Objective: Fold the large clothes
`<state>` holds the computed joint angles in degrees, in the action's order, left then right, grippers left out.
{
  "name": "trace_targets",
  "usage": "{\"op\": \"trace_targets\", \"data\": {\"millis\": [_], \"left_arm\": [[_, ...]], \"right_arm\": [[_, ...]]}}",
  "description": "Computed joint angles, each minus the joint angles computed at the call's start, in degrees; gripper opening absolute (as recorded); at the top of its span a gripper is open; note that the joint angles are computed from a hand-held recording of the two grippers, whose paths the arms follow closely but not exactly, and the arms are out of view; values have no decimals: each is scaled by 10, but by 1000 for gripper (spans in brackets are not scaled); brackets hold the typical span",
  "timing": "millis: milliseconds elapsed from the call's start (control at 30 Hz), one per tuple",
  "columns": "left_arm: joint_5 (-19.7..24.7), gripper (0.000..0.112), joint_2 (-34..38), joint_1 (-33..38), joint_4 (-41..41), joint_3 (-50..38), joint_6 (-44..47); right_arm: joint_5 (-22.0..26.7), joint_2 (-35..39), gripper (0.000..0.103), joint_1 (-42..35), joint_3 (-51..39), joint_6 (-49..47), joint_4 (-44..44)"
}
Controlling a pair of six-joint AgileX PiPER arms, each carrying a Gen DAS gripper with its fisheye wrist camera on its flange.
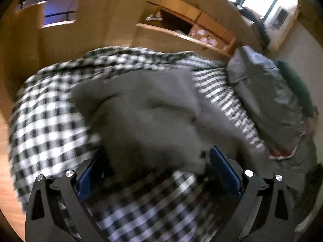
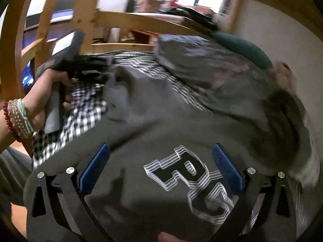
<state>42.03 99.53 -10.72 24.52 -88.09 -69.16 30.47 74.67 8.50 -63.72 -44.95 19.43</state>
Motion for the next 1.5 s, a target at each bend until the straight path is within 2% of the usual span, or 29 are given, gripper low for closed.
{"op": "trace_targets", "data": {"millis": [67,100,167,200,267,300,333,367,433,467,533,600,667,767,833,900,1000,1067,1167,1200,1233,1333,1367,1500], "left_arm": [[-55,98,-20,12,0,43,-39],[-87,98,-29,24,-12,62,-57],[-136,97,-45,36,-14,91,-99],[-147,94,-48,35,-2,94,-118],[-166,78,-47,34,33,98,-168],[-174,76,-41,41,17,94,-167],[-202,75,-30,56,-23,95,-157],[-218,64,-25,70,-46,101,-157],[-265,57,-41,90,-70,141,-196],[-260,52,-41,86,-63,136,-202],[-273,43,-45,81,-36,139,-232],[-286,36,-48,78,-24,132,-236],[-311,31,-53,82,-75,126,-175],[-347,28,-46,85,-240,98,-3],[-352,28,-36,75,-352,66,111],[-341,28,-29,62,-451,32,226],[-305,28,-22,42,-604,-24,396],[-276,28,-11,19,-632,-72,439],[-228,28,-22,-46,-567,-114,402],[-232,28,-13,-78,-542,-134,393],[-217,28,5,-106,-504,-170,362],[-179,28,48,-181,-430,-242,300],[-163,28,68,-198,-405,-272,281],[-42,28,196,-308,-284,-467,206]], "right_arm": [[-29,36,89,46,-22,-3,-30],[-34,54,78,57,-35,-22,-24],[-14,107,74,75,-85,-107,31],[-14,130,71,85,-106,-131,40],[-13,164,59,103,-136,-134,19],[-6,179,58,107,-149,-146,22],[-2,199,58,113,-167,-154,22],[4,217,58,118,-185,-146,11],[25,240,58,115,-210,-150,27],[42,251,55,110,-223,-157,41],[72,270,35,105,-243,-180,70],[77,283,26,112,-255,-177,65],[81,295,11,121,-267,-167,46],[86,293,10,108,-266,-181,92],[86,272,10,82,-247,-201,144],[109,254,10,40,-238,-213,201],[129,216,11,-17,-209,-217,253],[159,181,14,-74,-182,-222,292],[197,135,33,-157,-147,-227,330],[209,114,45,-197,-130,-227,336],[214,102,62,-222,-120,-231,341],[244,59,88,-341,-79,-249,364],[261,48,91,-390,-68,-253,370],[310,48,93,-542,-54,-274,361]]}}
